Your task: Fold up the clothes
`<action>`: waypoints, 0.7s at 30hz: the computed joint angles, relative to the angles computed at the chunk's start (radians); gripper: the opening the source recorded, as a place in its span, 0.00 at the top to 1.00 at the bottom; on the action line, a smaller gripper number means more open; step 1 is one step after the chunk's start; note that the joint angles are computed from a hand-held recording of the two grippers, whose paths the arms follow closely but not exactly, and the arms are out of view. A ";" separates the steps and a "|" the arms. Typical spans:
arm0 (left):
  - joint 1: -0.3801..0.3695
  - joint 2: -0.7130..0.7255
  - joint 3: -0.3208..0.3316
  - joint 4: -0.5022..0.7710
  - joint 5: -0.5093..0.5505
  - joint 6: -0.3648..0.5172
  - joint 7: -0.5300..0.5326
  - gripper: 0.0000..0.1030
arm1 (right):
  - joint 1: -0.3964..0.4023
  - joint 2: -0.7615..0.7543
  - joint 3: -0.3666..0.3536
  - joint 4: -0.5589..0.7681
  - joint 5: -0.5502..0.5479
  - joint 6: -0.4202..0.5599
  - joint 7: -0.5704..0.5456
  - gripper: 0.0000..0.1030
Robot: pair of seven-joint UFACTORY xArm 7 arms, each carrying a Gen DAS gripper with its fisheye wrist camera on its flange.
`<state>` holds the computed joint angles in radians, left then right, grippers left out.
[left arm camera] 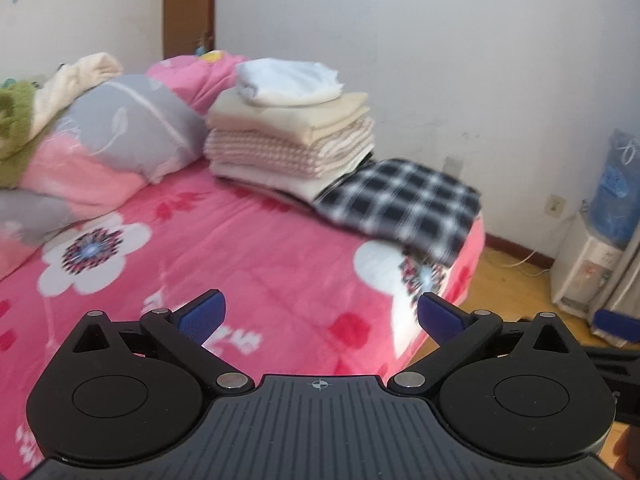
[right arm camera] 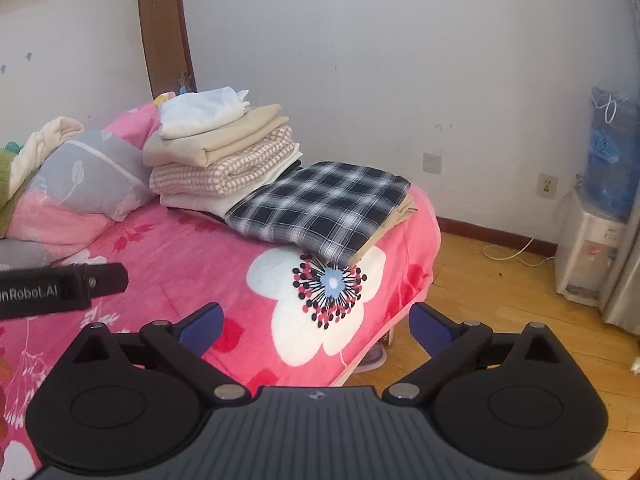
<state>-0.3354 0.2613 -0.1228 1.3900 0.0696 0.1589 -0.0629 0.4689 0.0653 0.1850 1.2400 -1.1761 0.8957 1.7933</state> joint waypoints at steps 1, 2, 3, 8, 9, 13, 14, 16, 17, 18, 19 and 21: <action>-0.011 -0.017 0.016 -0.021 0.016 -0.001 -0.019 0.00 | 0.009 0.008 0.007 0.015 0.006 0.035 -0.007 0.02; -0.016 -0.032 0.026 -0.040 0.030 -0.006 -0.033 0.00 | 0.019 0.015 0.012 0.027 0.007 0.064 -0.009 0.02; -0.031 -0.045 0.047 -0.059 0.060 -0.017 -0.064 0.00 | 0.027 0.019 0.014 0.035 0.007 0.082 -0.008 0.02; -0.049 -0.085 0.080 -0.116 0.164 -0.044 -0.164 0.00 | 0.069 0.029 0.024 0.063 -0.005 0.170 -0.002 0.00; -0.049 -0.089 0.080 -0.118 0.177 -0.037 -0.178 0.00 | 0.076 0.031 0.024 0.067 -0.006 0.183 -0.001 0.00; -0.053 -0.098 0.084 -0.123 0.244 -0.012 -0.239 0.00 | 0.091 0.033 0.024 0.081 0.014 0.216 0.001 0.00; -0.053 -0.103 0.084 -0.130 0.258 -0.012 -0.256 0.00 | 0.094 0.031 0.024 0.080 0.015 0.220 0.004 0.00; -0.051 -0.105 0.082 -0.131 0.278 -0.005 -0.286 0.00 | 0.098 0.028 0.025 0.077 0.018 0.230 0.006 0.00; -0.049 -0.105 0.080 -0.131 0.284 -0.004 -0.299 0.00 | 0.099 0.027 0.025 0.075 0.018 0.232 0.006 0.00; -0.047 -0.106 0.080 -0.132 0.293 -0.004 -0.312 0.00 | 0.099 0.026 0.026 0.074 0.018 0.233 0.007 0.00; -0.048 -0.108 0.083 -0.133 0.309 -0.004 -0.329 0.00 | 0.100 0.026 0.027 0.074 0.020 0.237 0.007 0.00; -0.058 -0.108 0.098 -0.131 0.366 -0.005 -0.377 0.00 | 0.100 0.027 0.027 0.074 0.026 0.239 0.008 0.00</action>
<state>-0.3932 0.1529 -0.0246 1.2585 0.4357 0.1534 -0.4400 0.5686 0.0924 0.2117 1.3144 -1.1498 1.1343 1.8012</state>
